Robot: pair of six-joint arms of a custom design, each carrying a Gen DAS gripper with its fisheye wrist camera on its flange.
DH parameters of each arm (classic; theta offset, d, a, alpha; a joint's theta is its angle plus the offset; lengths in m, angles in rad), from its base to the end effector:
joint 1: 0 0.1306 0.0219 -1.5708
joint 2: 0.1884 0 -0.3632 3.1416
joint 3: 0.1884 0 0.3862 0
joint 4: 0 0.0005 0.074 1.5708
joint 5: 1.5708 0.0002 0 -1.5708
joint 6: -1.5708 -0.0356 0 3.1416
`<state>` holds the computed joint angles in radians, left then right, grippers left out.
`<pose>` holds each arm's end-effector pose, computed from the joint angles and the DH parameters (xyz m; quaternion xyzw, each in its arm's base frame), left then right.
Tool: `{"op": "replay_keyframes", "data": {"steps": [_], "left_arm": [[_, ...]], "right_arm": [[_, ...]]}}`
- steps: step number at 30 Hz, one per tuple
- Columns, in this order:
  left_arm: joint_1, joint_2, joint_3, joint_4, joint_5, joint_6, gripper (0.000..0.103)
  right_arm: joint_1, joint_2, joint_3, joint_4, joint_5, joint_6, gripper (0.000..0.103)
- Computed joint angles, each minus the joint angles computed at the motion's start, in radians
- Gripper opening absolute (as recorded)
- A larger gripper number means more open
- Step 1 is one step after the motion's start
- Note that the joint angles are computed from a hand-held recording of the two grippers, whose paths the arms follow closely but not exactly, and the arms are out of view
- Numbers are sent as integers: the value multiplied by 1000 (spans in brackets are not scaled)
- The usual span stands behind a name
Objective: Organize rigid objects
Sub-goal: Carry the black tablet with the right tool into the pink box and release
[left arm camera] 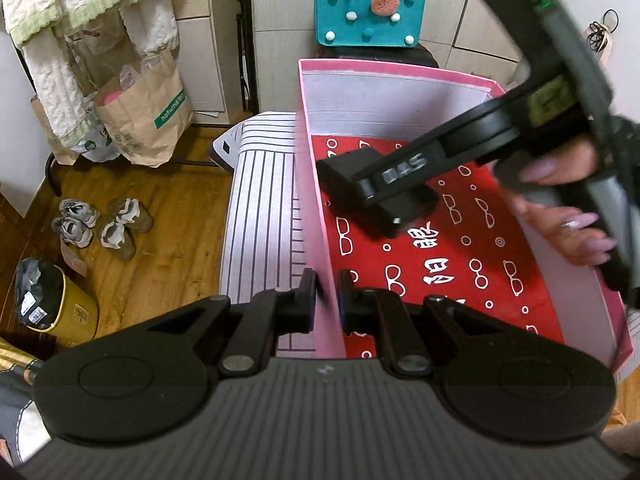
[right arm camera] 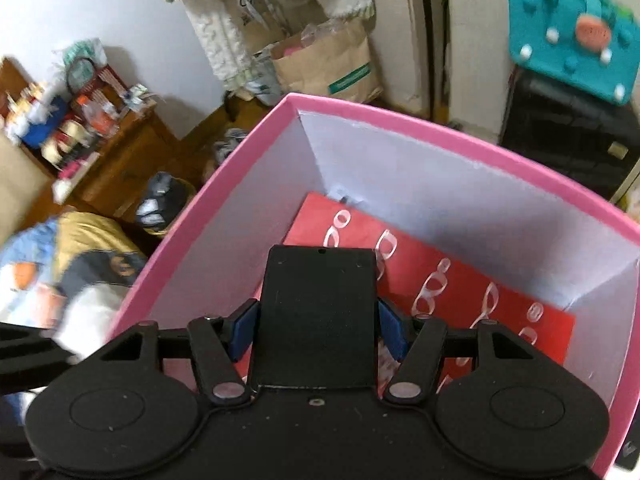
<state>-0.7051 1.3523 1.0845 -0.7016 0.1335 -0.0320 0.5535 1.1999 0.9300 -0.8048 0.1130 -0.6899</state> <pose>0.3355 -0.2924 0.3012 0.3618 0.8819 -0.1577 0.2579 0.3257 0.1960 0.2885 0.0798 0.9647 0.0983 0.2311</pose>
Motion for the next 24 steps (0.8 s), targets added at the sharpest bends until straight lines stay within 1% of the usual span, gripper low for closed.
{"op": "replay_keyframes", "data": {"steps": [1, 2, 4, 5, 7, 9, 11, 12, 14, 19, 22, 24], "left_arm": [[-1, 0, 0, 0, -1, -1, 10], [-3, -1, 1, -3, -2, 1, 10], [-4, -3, 1, -4, -6, 5, 10], [-5, -4, 0, -3, -8, 5, 10], [-5, -4, -2, 1, -6, 8, 10], [-6, -5, -4, 3, -9, 7, 10], [-7, -5, -4, 1, -13, 5, 10], [-9, -7, -5, 1, -16, 5, 10], [-10, -7, -5, -1, -18, 7, 10], [-11, -11, -8, 1, -18, 15, 10], [-10, -14, -9, -1, -16, 22, 10], [-6, -12, -6, -5, -10, 28, 10]], "right_arm": [[5, 13, 8, -6, 17, 1, 67], [2, 21, 10, -4, 3, -11, 67], [-20, 20, -5, 30, -72, -65, 68], [-28, 20, -8, 34, -97, -89, 68], [-35, 16, -13, 39, -121, -104, 68], [-37, 4, -17, 34, -120, -128, 68], [-43, -18, -26, 32, -131, -147, 73], [-45, -43, -35, 30, -131, -162, 74], [-34, -74, -37, 22, -122, -157, 74], [20, -261, -60, -49, -80, -71, 74], [65, -389, -78, -93, -15, -70, 75], [101, -475, -96, -134, 47, -94, 76]]}}
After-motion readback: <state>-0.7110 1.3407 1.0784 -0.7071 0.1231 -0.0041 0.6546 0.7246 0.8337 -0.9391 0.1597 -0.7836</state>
